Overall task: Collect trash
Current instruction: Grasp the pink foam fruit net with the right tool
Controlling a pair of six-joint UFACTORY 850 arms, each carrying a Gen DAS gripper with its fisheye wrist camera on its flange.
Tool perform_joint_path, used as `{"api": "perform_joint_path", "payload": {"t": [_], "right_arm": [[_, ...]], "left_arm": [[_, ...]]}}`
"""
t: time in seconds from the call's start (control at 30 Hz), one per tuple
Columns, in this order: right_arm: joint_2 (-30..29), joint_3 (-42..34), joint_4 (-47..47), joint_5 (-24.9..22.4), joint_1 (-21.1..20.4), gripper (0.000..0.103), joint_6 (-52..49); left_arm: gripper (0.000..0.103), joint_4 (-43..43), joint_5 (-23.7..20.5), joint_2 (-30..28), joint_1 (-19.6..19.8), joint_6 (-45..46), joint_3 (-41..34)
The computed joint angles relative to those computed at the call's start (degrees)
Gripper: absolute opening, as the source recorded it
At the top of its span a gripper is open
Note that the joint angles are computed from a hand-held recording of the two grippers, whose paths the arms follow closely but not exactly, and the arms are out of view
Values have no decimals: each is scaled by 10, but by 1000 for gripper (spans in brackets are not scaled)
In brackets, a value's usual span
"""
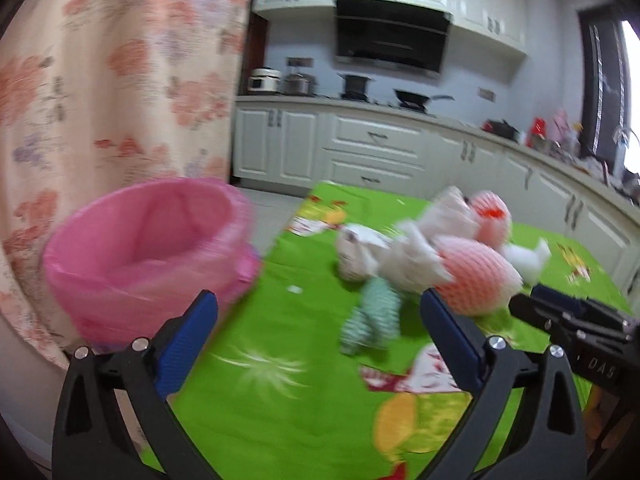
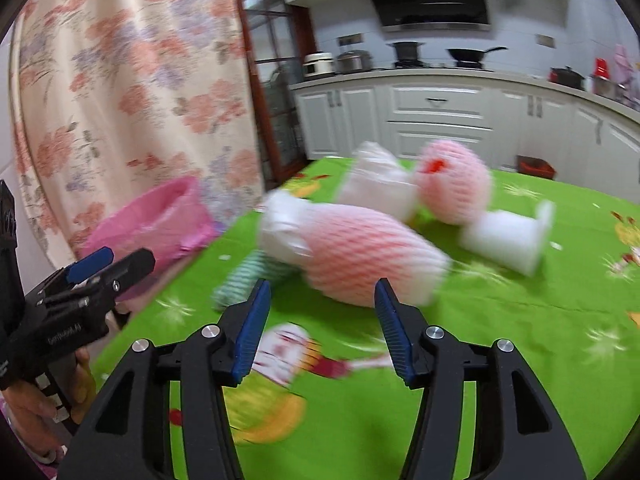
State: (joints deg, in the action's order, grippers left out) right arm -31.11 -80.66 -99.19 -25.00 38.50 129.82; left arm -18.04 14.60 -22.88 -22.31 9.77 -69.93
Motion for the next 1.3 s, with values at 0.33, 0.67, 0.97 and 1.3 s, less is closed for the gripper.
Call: {"api": "perform_joint_path", "payload": {"t": [0.33,0.67,0.97,1.3], "right_arm": [[21,48,38,-32,-15,58,-27],[14,41,74,-29,-27,65,-52],[-36,-40,148,42,-58,84,-240],[-106,-152,381,104,-79,84,-528]], "left_arm": [[98,-168,-27,-51,-42,186,-58],[98,-248,-21,-64,-56,287,-67],[98,-314,-11,-64,-52,327,-65],[98,-292,35,-45,-50,265,-37]]}}
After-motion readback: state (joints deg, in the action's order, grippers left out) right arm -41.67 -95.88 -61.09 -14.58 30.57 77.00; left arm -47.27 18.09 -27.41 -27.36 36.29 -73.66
